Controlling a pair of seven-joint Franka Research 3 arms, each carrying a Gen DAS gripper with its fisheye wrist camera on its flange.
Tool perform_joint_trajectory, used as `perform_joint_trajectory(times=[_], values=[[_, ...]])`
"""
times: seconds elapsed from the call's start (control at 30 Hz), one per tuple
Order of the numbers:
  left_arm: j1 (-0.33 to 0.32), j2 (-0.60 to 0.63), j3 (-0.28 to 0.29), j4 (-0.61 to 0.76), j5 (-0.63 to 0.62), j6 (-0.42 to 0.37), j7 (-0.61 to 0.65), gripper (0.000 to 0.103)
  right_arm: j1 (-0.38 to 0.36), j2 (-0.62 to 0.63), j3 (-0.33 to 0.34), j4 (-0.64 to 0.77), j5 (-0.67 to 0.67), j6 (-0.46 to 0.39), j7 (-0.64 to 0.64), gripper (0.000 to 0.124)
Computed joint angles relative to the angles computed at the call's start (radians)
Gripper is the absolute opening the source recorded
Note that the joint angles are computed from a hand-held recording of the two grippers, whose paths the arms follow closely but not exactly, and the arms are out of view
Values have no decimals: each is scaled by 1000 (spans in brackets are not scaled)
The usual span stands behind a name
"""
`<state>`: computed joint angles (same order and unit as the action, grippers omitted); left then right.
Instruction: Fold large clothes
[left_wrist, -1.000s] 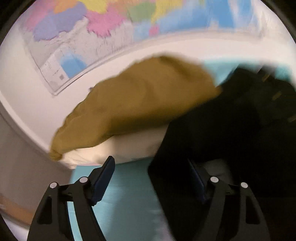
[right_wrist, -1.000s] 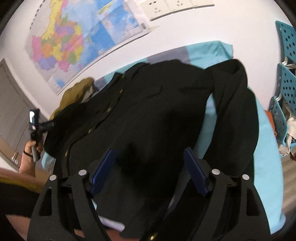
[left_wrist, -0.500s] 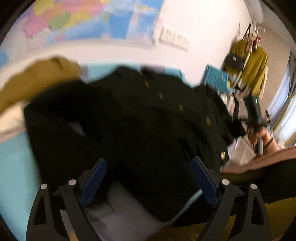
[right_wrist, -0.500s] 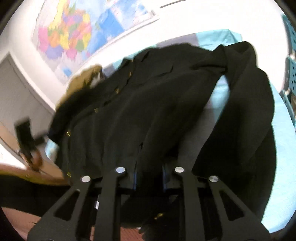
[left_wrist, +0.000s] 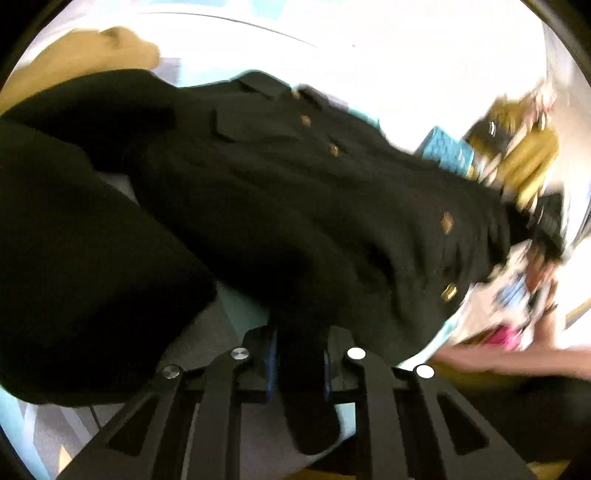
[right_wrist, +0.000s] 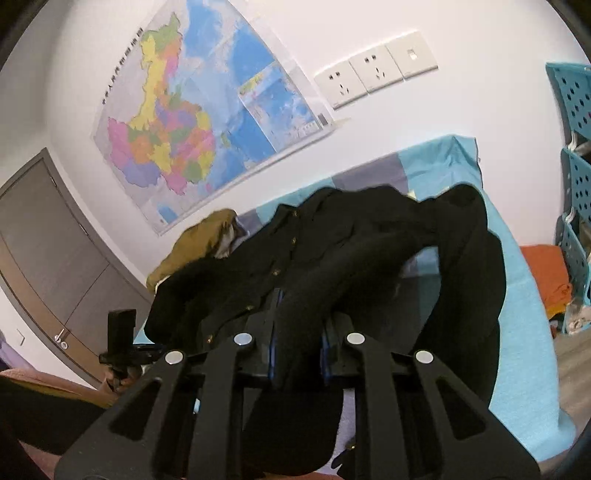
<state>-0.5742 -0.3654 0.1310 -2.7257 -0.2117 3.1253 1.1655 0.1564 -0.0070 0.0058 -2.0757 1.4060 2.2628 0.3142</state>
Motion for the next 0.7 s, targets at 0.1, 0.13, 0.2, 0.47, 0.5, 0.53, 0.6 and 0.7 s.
perform_joint_trajectory(times=[0.1, 0.13, 0.2, 0.47, 0.5, 0.53, 0.6, 0.7], values=[[107, -124, -87, -47, 152, 42, -112, 15, -4, -43, -8, -21, 35, -20, -36, 16], [116, -166, -115, -62, 96, 49, -76, 15, -4, -55, -12, -28, 44, -19, -49, 16], [164, -228, -159, -61, 139, -26, -102, 16, -8, -57, -24, -31, 43, -45, -44, 16], [303, -269, -276, -3, 299, -335, -144, 55, 26, 9, 22, -15, -533, 214, 299, 50], [319, -295, -281, -19, 318, -283, -152, 61, 24, 13, 18, -2, -518, 205, 286, 52], [326, -316, -278, -34, 335, -221, -151, 71, 25, 14, 20, 12, -510, 215, 273, 54], [406, -326, -335, -29, 402, -143, -181, 80, 41, 23, 34, 38, -517, 275, 246, 59], [528, -220, -410, 86, 499, -137, -220, 83, 58, 99, 58, 157, -428, 254, 145, 59]])
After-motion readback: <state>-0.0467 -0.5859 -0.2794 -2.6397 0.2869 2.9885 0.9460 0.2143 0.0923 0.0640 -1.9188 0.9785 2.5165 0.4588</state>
